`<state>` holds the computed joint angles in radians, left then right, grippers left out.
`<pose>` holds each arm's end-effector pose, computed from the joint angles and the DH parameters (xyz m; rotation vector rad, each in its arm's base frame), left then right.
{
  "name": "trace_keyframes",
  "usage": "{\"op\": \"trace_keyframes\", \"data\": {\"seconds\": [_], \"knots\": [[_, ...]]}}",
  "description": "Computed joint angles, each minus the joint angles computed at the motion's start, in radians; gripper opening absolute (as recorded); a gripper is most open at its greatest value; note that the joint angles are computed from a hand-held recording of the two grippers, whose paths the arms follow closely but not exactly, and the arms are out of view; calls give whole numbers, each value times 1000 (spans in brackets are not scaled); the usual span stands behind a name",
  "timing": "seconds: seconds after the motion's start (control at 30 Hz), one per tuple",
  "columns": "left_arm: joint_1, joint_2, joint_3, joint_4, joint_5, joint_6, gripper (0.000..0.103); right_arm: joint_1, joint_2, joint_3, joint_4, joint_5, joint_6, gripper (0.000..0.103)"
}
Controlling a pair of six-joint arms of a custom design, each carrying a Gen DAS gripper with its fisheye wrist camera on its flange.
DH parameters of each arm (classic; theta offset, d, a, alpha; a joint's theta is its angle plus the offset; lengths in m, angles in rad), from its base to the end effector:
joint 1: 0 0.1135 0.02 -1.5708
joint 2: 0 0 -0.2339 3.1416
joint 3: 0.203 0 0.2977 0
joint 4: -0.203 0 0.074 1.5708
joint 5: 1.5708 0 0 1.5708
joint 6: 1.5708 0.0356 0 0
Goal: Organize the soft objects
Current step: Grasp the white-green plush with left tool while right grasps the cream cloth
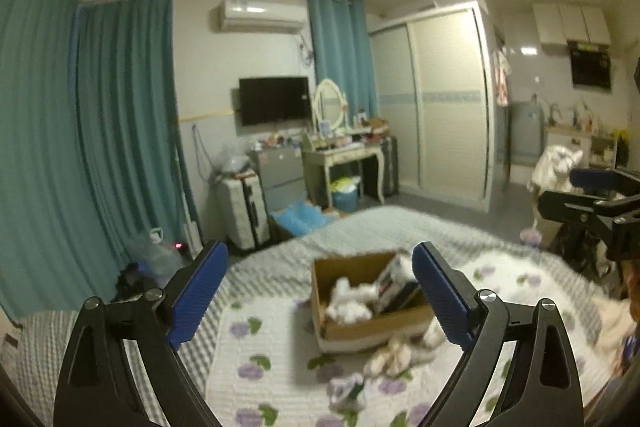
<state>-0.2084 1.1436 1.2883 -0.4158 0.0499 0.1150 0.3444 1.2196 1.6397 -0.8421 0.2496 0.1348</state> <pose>0.3015 -0.0656 0.3985 0.3312 1.8130 -0.1113 0.2668 0.0863 0.4624 -0.0471 1.9789 0.0626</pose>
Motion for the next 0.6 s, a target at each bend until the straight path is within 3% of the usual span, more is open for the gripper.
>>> {"op": "trace_keyframes", "data": {"seconds": [0.17, 0.23, 0.47, 0.6], "knots": [[3, -9, -167, 68, 4, -23, 95, 61, -190, -409, 214, 67, -6, 103], [5, 30, -207, 94, 8, -33, 95, 57, -192, -513, 294, 64, -27, 103], [-1, 266, -262, 222, -2, -54, 94, -38, 47, -596, 469, -63, -49, 103], [-19, 406, -274, 292, -17, -74, 93, -63, 205, -567, 540, -103, -107, 103]]}}
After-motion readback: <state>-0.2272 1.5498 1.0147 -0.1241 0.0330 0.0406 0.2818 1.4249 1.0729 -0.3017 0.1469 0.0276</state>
